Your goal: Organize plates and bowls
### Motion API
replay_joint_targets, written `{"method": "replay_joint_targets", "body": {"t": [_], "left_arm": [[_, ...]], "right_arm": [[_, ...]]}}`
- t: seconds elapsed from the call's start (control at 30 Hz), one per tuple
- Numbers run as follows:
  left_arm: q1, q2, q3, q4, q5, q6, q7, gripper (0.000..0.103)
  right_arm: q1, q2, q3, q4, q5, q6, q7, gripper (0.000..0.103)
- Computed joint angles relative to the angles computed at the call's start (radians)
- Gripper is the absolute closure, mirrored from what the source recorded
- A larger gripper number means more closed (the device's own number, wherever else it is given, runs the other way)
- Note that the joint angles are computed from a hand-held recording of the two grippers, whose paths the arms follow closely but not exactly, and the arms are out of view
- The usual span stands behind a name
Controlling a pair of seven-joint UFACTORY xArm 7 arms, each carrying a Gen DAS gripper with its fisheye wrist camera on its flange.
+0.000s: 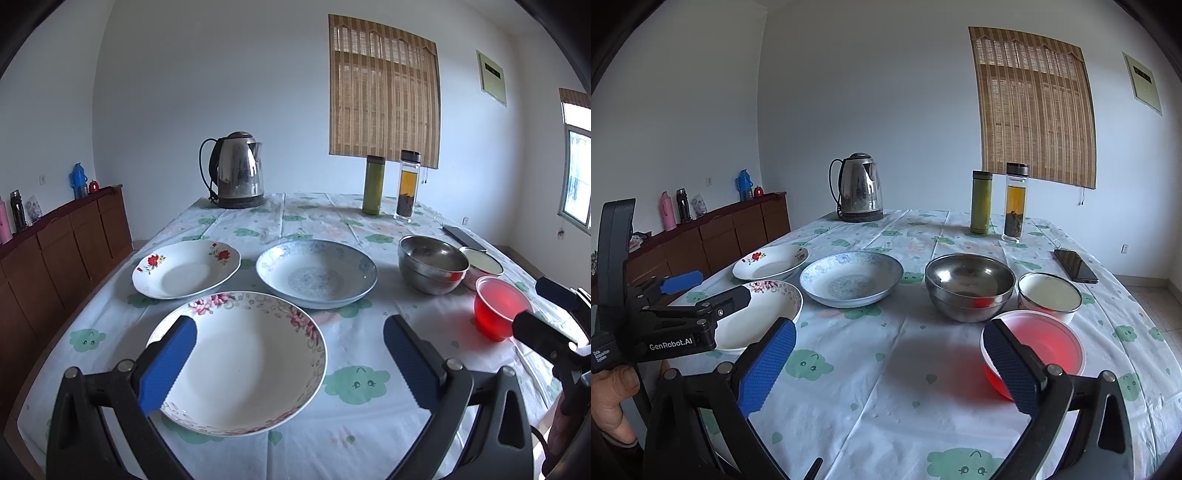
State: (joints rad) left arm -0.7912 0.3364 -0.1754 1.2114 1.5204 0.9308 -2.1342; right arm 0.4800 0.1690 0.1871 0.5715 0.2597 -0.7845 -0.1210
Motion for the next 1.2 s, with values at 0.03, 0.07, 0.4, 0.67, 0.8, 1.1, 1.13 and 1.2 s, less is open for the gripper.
{"method": "replay_joint_targets", "body": {"t": [0.03,0.07,0.4,0.67,0.8,1.1,1.13,1.2], "left_arm": [[0.002,-0.001,0.001,-0.002,0.001,-0.004,-0.004,0.000],[0.004,-0.001,0.001,-0.005,0.001,-0.007,-0.006,0.000],[0.048,-0.030,0.010,-0.074,-0.021,-0.052,-0.071,0.000],[0.102,-0.060,0.006,-0.147,-0.020,-0.095,-0.107,0.024],[0.130,-0.077,0.007,-0.180,-0.021,-0.124,-0.120,0.038],[0.185,-0.128,0.003,-0.268,-0.039,-0.150,-0.183,0.053],[0.192,-0.133,0.003,-0.277,-0.036,-0.159,-0.194,0.056],[0.215,-0.144,0.007,-0.297,0.000,-0.215,-0.241,0.064]], "right_arm": [[0.000,0.004,0.000,0.004,-0.002,0.003,-0.001,0.001],[-0.001,0.008,0.000,0.009,-0.009,0.008,0.000,0.001],[-0.007,0.080,0.003,0.104,-0.117,0.092,0.036,0.011],[-0.031,0.165,0.020,0.226,-0.270,0.205,0.113,0.028],[-0.014,0.203,0.015,0.294,-0.299,0.268,0.110,0.040],[0.032,0.295,-0.005,0.466,-0.311,0.430,0.076,0.049],[0.034,0.305,-0.006,0.483,-0.310,0.446,0.075,0.049],[0.045,0.325,-0.015,0.515,-0.306,0.479,0.071,0.050]]}}
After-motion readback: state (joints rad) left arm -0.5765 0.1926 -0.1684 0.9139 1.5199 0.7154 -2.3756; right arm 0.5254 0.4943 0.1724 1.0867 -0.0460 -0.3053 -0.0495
